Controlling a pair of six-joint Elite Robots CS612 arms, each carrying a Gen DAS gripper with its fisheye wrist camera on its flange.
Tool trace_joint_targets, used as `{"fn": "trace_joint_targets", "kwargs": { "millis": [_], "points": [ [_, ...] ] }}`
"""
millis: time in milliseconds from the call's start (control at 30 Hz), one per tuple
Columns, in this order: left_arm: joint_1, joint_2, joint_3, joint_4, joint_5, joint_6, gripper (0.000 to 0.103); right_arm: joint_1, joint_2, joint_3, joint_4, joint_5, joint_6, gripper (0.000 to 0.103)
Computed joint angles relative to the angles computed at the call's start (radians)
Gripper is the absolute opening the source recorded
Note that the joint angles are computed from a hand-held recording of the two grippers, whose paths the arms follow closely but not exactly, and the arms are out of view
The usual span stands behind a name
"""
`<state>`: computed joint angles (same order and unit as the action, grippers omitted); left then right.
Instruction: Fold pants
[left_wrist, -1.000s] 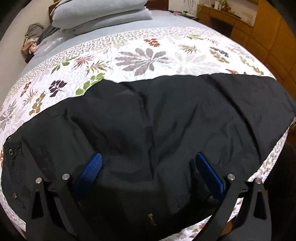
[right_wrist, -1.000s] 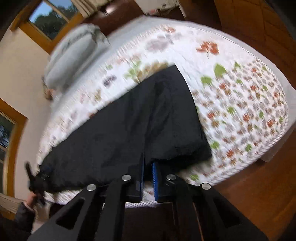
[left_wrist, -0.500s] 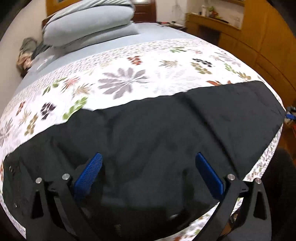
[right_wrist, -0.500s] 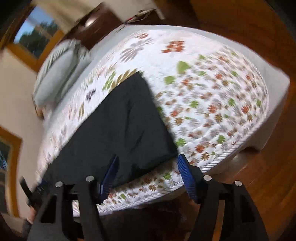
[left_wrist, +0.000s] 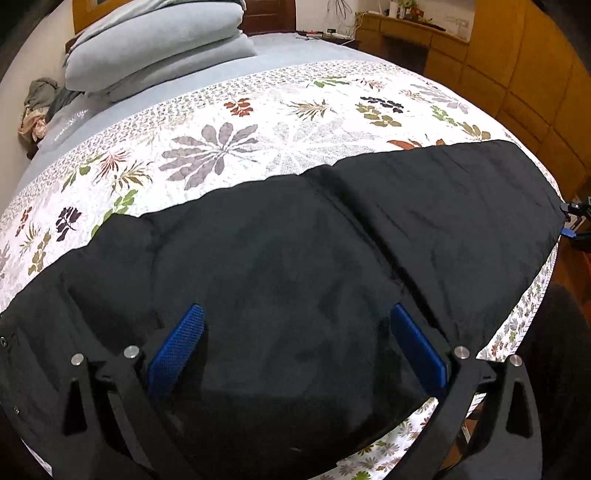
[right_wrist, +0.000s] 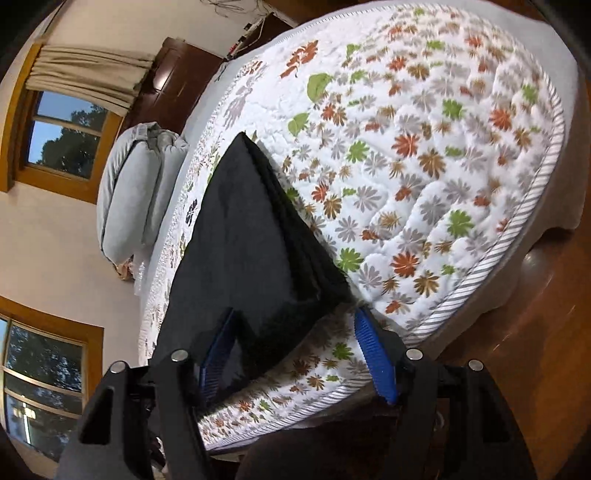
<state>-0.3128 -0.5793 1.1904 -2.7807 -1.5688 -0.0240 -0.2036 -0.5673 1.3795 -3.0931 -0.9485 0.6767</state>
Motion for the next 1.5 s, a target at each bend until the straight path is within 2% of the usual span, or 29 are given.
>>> {"fn": "trace_joint_targets", "kwargs": {
  "millis": [67,200,333,400,500,600,633,733,800,867,933,1000,1067,1133,1333,1433,1500],
  "points": [
    [0.001,0.0,-0.002,0.009,0.007,0.0,0.101,-0.001,0.02,-0.02,-0.055,0.052,0.03,0.067],
    [0.007,0.003,-0.004,0.019,-0.002,-0.017,0.101,0.008,0.021,-0.041,-0.03,0.03,-0.008,0.067],
    [0.01,0.008,-0.008,0.024,-0.005,-0.032,0.101,0.016,0.037,-0.074,0.008,-0.004,0.033,0.067],
    [0.011,0.01,-0.008,0.023,-0.006,-0.032,0.101,0.024,0.037,-0.083,0.01,-0.019,0.011,0.067],
    [0.011,0.01,-0.008,0.03,0.0,-0.023,0.101,0.026,0.035,-0.086,-0.044,0.017,-0.047,0.06],
    [0.013,0.012,-0.008,0.032,-0.008,-0.028,0.101,0.025,0.05,-0.108,-0.116,0.08,-0.058,0.06],
    [0.014,0.014,-0.01,0.034,-0.009,-0.03,0.101,0.028,0.052,-0.117,-0.105,0.079,-0.069,0.06],
    [0.013,0.016,-0.012,0.038,-0.005,-0.032,0.101,0.047,0.046,-0.146,0.053,-0.006,-0.115,0.066],
    [0.013,0.016,-0.012,0.038,-0.007,-0.032,0.101,0.05,0.066,-0.171,0.068,0.013,-0.092,0.066],
    [0.015,0.016,-0.011,0.037,-0.014,-0.031,0.101,0.049,0.083,-0.183,0.028,0.039,-0.045,0.056],
    [0.015,0.016,-0.012,0.042,-0.014,-0.023,0.101,0.042,0.095,-0.185,-0.028,0.06,-0.009,0.028],
    [0.015,0.016,-0.013,0.046,-0.013,-0.02,0.101,0.036,0.093,-0.196,-0.001,0.075,-0.056,0.023],
    [0.016,0.015,-0.015,0.048,-0.013,-0.03,0.101,0.039,0.089,-0.21,0.013,0.079,-0.111,0.021],
    [0.017,0.016,-0.015,0.044,-0.011,-0.045,0.101,0.038,0.09,-0.231,0.009,0.095,-0.121,0.019],
    [0.013,0.028,-0.035,0.034,-0.028,-0.079,0.101,0.039,0.099,-0.315,0.036,0.074,-0.157,0.016],
    [0.009,0.037,-0.049,0.031,-0.059,-0.071,0.101,0.028,0.094,-0.328,0.027,0.04,-0.151,0.015],
    [0.004,0.042,-0.056,0.026,-0.076,-0.058,0.101,0.022,0.082,-0.312,0.021,-0.028,-0.159,0.015]
  ]
}}
